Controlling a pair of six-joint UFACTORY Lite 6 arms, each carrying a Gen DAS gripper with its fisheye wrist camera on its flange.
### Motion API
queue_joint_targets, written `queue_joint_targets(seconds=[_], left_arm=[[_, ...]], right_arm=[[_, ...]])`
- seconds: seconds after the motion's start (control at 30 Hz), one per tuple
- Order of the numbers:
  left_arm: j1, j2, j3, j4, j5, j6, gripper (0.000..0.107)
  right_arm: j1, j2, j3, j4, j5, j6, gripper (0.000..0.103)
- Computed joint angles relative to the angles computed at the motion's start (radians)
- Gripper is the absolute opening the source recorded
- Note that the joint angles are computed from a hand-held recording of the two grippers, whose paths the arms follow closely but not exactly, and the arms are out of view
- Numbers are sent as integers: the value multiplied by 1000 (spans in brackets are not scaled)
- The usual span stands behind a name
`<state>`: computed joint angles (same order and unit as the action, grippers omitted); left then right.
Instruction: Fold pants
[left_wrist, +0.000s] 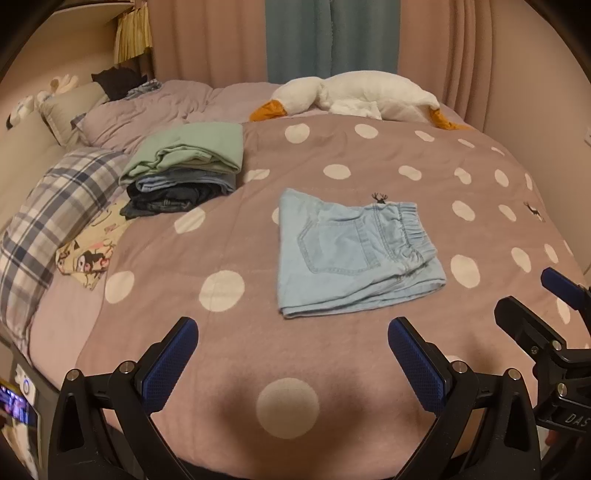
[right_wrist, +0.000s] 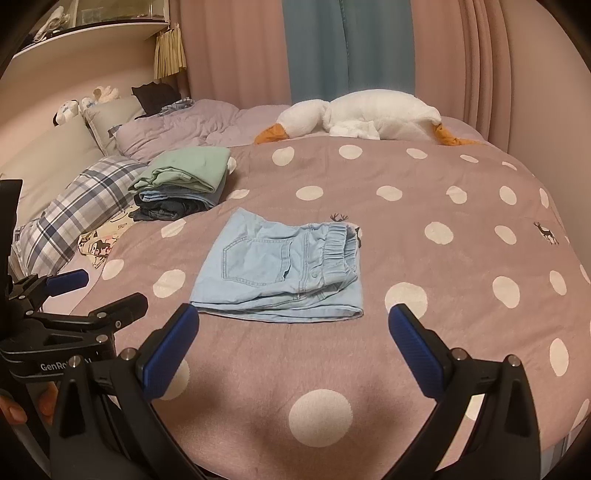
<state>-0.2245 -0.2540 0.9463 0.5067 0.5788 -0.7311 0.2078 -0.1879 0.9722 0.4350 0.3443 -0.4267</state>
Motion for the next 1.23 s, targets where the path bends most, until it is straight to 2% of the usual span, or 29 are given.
queue_joint_targets(seconds=[1.23], left_arm=[[29, 15, -7, -26, -10, 29, 102]], right_arm=[[16, 26, 2, -11, -15, 17, 103]])
